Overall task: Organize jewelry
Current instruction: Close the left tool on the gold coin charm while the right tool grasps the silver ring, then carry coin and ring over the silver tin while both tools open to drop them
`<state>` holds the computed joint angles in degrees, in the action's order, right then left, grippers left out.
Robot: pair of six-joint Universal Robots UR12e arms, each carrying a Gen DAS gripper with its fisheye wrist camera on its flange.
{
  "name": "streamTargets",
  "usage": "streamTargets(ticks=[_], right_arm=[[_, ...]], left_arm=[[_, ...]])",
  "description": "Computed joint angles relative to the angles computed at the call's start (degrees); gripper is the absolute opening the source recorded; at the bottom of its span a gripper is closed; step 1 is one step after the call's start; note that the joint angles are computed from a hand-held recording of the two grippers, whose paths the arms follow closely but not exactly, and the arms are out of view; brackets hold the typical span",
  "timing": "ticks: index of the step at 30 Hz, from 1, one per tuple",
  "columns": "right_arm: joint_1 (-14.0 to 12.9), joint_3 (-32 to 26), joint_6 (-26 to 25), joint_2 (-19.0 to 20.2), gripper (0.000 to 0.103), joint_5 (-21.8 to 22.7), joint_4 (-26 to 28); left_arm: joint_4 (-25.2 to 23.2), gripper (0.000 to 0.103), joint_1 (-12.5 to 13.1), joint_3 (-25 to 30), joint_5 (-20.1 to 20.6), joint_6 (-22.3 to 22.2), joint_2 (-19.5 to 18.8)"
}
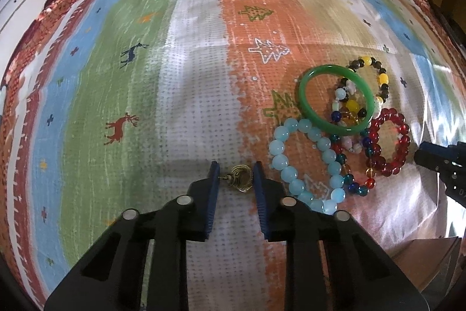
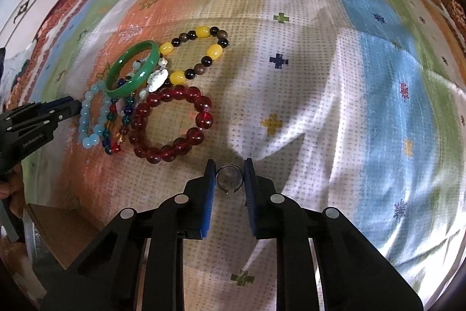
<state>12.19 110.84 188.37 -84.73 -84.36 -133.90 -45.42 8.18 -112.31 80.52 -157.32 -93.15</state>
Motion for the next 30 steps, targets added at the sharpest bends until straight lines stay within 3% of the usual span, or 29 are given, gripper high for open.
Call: streamTargets(ticks=[8,12,30], right_arm=[[0.3,0.2,-0.4,-0.6,0.020,0.2,-0.4],[0.4,0.3,-0.5,-1.1,0.020,0.5,-1.1],[0.7,0.9,-0.6,-3.0,0.020,0.6,-1.9]], left_arm=[[-1.3,0.017,0.3,0.2,-1.7,-0.2,0.6],[-1.2,0.011,0.6,0.0,-2.3,-0.5,1.2],[-1.1,0.011,1.6,-0.6,-4.6,-2.1,2.9]])
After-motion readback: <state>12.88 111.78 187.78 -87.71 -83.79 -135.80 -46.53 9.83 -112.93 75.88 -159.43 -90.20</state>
